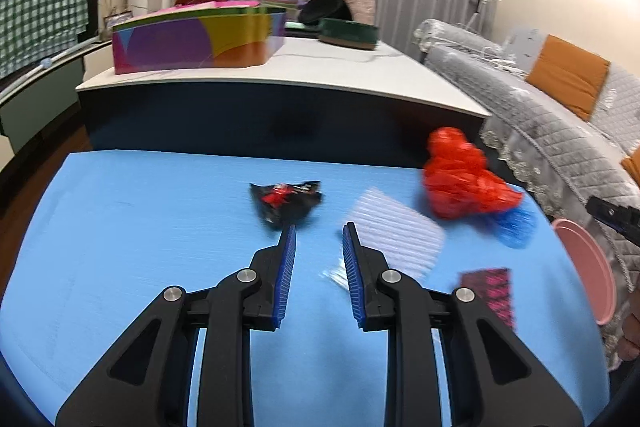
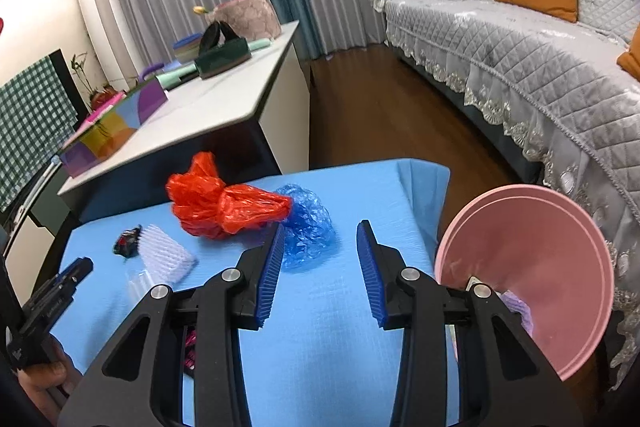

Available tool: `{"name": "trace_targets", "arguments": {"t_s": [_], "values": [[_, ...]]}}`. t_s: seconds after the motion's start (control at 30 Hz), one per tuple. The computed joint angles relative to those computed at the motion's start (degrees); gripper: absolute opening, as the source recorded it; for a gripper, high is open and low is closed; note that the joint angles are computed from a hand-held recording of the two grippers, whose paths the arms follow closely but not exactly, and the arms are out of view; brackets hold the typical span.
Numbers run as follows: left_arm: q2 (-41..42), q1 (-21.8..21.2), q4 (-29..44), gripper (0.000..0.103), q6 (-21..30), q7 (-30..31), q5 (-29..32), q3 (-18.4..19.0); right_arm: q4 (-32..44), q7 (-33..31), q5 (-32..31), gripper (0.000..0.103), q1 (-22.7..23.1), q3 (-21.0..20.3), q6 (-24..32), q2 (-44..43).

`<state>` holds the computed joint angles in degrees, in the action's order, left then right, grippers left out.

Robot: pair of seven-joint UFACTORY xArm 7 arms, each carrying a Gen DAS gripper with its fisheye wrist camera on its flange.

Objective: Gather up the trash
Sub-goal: 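Grasp the black-and-red snack wrapper with the left tool while the right tool grasps the blue plastic bag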

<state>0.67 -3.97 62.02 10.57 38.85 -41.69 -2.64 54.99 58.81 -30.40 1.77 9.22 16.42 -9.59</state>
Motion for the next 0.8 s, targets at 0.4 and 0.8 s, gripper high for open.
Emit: {"name": "trace_targets", "arguments": {"t_s": [0.4,0.8], "values": [[11.59,5.28,11.24,0.024,6.06,-16.35,11.66,-1.9,5.15,-11.91,15.8,0.041,4.45,-4.82,-2.47,10.25],[14.22,7.16,14.46,0.008,9.18,-20.5,15.79,-3.34,9.29,-19.12,23.32,0.017,6.41,-5.87,0.16,15.48]]}}
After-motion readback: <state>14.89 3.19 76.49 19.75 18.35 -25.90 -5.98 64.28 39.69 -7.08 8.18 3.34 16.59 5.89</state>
